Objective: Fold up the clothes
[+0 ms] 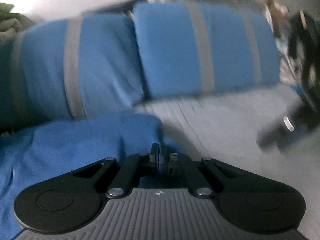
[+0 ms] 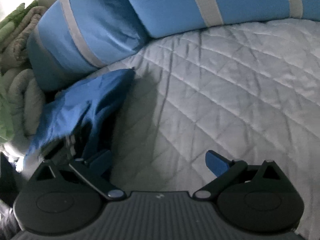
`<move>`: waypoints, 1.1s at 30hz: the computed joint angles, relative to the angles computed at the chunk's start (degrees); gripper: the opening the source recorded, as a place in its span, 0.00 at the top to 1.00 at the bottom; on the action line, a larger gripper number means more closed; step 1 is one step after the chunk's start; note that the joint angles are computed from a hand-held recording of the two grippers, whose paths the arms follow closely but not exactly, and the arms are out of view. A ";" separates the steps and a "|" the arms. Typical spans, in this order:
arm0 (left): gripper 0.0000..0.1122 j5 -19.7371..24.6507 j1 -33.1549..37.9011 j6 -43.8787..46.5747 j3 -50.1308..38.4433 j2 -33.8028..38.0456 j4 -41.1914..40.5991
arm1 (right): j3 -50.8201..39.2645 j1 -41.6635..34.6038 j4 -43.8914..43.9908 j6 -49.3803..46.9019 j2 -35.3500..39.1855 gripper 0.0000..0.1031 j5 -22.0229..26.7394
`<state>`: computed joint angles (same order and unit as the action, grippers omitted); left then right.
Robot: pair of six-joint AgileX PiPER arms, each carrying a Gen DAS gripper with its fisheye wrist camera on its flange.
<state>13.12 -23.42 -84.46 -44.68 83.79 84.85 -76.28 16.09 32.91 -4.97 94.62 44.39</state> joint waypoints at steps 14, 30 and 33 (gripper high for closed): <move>0.40 24.18 -29.76 -2.40 9.65 -16.72 -15.25 | 6.00 5.01 -21.49 10.82 -5.29 0.00 -7.68; 0.24 25.15 -20.30 8.47 6.56 -11.70 -36.89 | 5.81 7.49 -37.63 22.95 -4.85 0.00 -7.92; 0.18 21.31 -17.06 7.61 6.89 -9.99 -34.86 | 5.54 7.74 -42.53 27.11 -3.69 0.00 -6.43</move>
